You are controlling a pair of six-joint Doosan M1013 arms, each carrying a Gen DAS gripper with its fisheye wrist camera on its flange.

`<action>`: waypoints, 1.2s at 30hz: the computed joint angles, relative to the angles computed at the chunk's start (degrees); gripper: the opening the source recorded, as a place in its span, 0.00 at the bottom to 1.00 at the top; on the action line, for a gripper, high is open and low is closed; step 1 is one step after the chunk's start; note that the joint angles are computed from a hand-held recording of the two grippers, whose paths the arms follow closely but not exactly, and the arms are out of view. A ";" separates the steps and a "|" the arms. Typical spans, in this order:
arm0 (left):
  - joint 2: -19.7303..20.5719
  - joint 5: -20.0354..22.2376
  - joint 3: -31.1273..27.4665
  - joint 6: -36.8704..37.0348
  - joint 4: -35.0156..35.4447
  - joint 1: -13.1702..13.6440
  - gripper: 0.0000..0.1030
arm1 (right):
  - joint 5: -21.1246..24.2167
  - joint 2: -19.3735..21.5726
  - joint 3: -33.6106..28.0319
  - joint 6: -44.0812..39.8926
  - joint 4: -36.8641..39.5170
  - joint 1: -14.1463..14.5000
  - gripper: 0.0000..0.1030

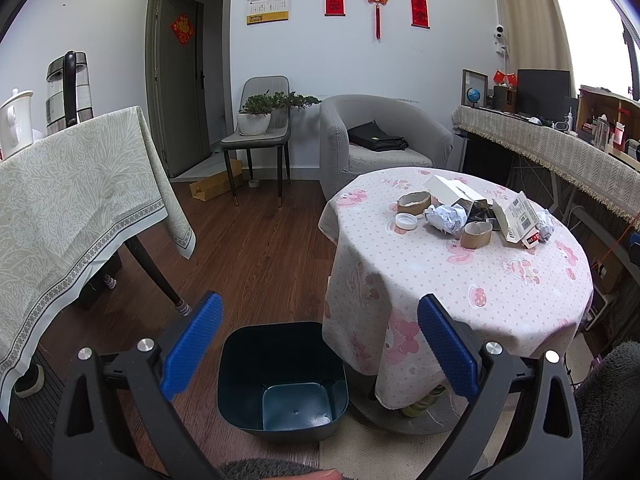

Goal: Collect trash

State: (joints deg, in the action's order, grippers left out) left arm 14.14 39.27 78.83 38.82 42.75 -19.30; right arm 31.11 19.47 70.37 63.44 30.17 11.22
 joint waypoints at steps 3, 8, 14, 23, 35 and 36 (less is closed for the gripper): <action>0.11 -0.11 -0.05 -0.14 0.06 0.03 0.97 | -0.03 0.00 0.02 -0.03 0.07 -0.02 0.97; 0.17 0.01 -0.14 -0.09 0.08 0.00 0.97 | -0.02 0.01 0.00 0.03 -0.02 0.01 0.97; -0.23 0.56 0.23 -0.97 0.73 -0.08 0.97 | 1.32 0.33 -0.59 0.75 0.23 -0.24 0.97; -0.47 -0.83 -0.54 0.68 0.15 0.27 0.96 | 4.67 1.40 -3.11 4.51 -2.97 -0.24 0.97; 2.06 -2.13 -6.21 4.55 -6.58 0.82 0.96 | 8.30 4.15 -9.22 8.45 -9.27 -0.02 0.97; 2.41 -2.31 -6.77 5.15 -7.19 0.90 0.96 | 8.93 4.66 -10.08 9.10 -9.86 -0.05 0.97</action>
